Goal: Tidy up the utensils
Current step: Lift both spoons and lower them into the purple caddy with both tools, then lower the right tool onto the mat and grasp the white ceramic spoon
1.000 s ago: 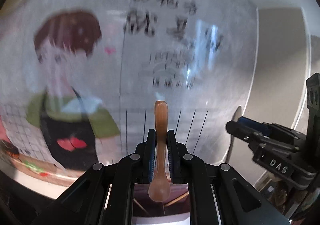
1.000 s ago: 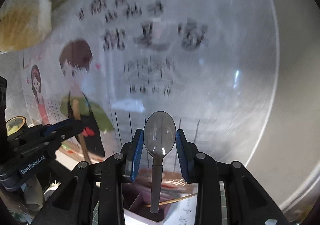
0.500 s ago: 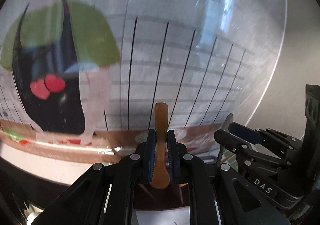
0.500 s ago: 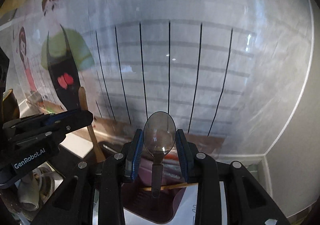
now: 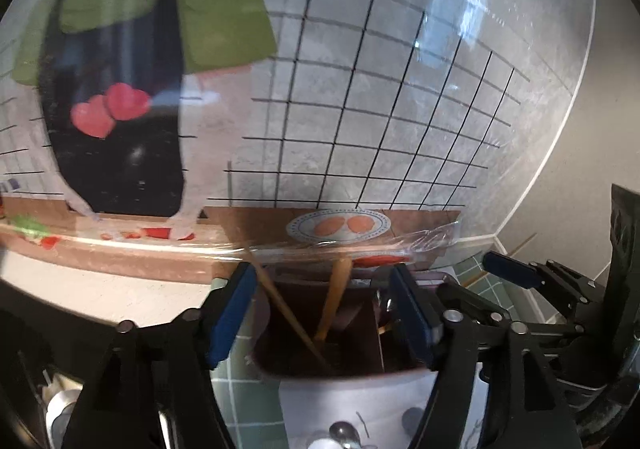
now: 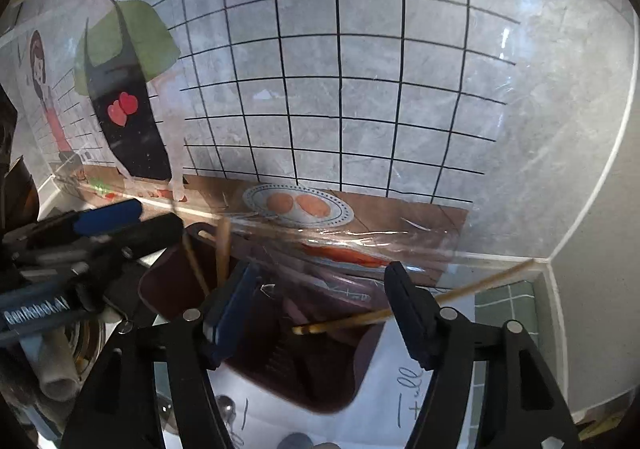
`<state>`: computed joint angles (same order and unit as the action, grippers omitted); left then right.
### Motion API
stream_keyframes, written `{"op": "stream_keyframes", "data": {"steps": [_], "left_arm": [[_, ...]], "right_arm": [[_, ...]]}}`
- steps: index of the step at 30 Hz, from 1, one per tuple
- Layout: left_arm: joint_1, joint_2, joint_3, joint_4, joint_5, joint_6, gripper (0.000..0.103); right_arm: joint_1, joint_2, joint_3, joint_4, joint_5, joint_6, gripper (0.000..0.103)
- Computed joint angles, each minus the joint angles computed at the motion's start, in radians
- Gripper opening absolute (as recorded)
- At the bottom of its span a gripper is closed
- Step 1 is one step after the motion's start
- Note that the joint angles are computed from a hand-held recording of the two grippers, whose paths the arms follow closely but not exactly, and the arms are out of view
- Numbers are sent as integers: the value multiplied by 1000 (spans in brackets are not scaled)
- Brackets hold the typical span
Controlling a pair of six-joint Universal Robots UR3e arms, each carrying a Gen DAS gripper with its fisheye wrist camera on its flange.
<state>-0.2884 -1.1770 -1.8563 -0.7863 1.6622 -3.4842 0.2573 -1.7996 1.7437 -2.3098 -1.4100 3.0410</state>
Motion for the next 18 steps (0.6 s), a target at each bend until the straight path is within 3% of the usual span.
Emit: {"op": "stream_keyframes", "data": {"steps": [6, 12, 18], "left_arm": [[-85, 105, 13, -150, 126, -59, 84], [-289, 187, -2, -326, 289, -219, 92], [-539, 234, -41, -481, 413, -471, 94]], "right_arm": [[31, -148, 64, 64, -62, -25, 85], [105, -309, 156, 150, -114, -42, 102], [160, -443, 256, 267, -112, -52, 102]]}}
